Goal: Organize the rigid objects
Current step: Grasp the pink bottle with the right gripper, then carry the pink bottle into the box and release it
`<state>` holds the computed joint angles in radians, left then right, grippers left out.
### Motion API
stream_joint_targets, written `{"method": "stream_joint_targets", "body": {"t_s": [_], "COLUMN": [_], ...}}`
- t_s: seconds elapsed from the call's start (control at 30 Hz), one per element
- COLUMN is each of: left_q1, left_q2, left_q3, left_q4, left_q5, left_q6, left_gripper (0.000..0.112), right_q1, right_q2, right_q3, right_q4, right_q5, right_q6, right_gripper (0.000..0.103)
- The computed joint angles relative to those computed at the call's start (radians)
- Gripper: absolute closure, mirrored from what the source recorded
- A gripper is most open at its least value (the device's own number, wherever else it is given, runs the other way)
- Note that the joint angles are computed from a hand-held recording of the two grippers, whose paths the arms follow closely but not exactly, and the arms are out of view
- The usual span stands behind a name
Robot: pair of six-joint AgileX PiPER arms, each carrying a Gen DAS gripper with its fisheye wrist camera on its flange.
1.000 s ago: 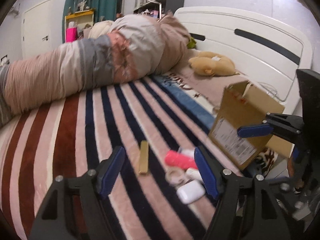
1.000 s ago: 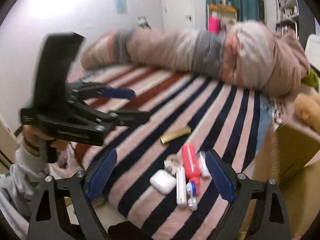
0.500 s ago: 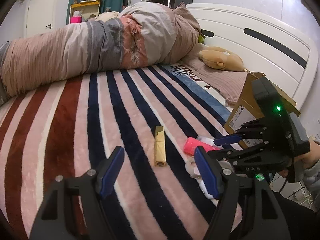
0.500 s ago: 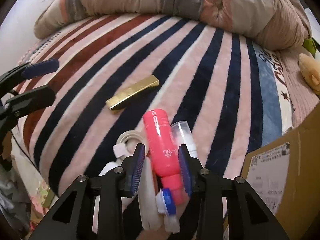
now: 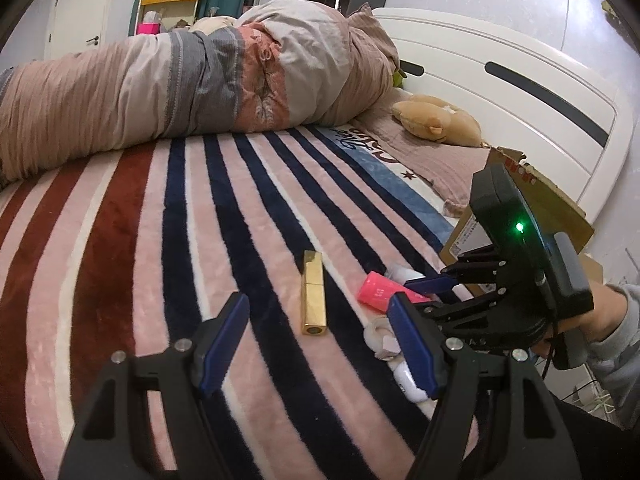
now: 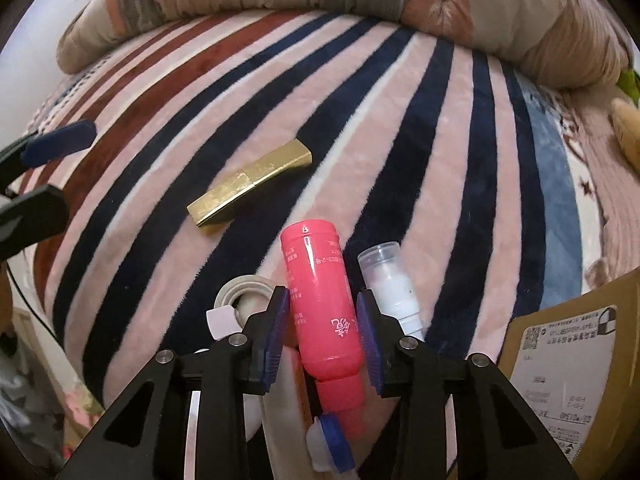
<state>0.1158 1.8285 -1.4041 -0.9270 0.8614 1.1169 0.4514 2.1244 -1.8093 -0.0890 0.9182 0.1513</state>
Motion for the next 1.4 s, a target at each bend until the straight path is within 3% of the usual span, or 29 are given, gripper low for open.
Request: {"method": "stream_joint_targets", "body": {"t_s": [0.27, 0.47, 0.53, 0.57, 0.67, 0.83, 0.9, 1.1, 1.27, 1.4], "left_q1": [-0.009, -0.041, -0.053, -0.066, -0.139, -0.258, -0.333, -0.509, -0.628, -0.66], "left_q2": [0.008, -0.024, -0.053, -0.069, -0.117, -0.202, -0.217, -0.12, 0.012, 0.133], "left_q3": [-0.067, -0.16, -0.164, -0.171, -0.211, -0.226, -0.265, -0.506, -0.674, -0.79], "left_q4": [-0.029, -0.117, -0.142, -0.14, -0.072, -0.011, 0.055, 0.209, 0.307, 0.329], "left_q5": [0.103, 0.224, 0.244, 0.246, 0.219, 0.107, 0.068, 0.107, 0.155, 0.239], "left_q6": [-0.035, -0.035, -0.023, -0.028, -0.095, -0.164, -0.223, -0.443, -0.552, -0.623], "left_gripper": [0.043, 0.043, 0.051, 0.054, 0.078, 0.082, 0.082, 0.082, 0.082, 0.082], "right_q1": [0.047, 0.057, 0.061, 0.063, 0.059, -0.002, -0.041, -0.225, -0.435, -0.548], "right_q2": [-0.202, -0.371, -0.432, -0.457, -0.538, -0.716, -0.777, -0.935, -0.986, -0.947], "right_q3": [0.229, 0.337, 0.38, 0.392, 0.443, 0.567, 0.602, 0.687, 0.733, 0.733], "right_q4": [-0.08, 0.016, 0.044, 0.067, 0.102, 0.2, 0.269, 0.532, 0.752, 0.802], "right_q5": [-0.259, -0.384, -0.418, -0.427, -0.456, -0.524, -0.535, -0.496, -0.382, -0.271], "right_q6": [0.045, -0.05, -0.081, -0.106, -0.143, -0.256, -0.323, -0.592, -0.796, -0.849], "right_gripper": [0.076, 0.076, 0.077, 0.077, 0.077, 0.076, 0.077, 0.076, 0.077, 0.076]}}
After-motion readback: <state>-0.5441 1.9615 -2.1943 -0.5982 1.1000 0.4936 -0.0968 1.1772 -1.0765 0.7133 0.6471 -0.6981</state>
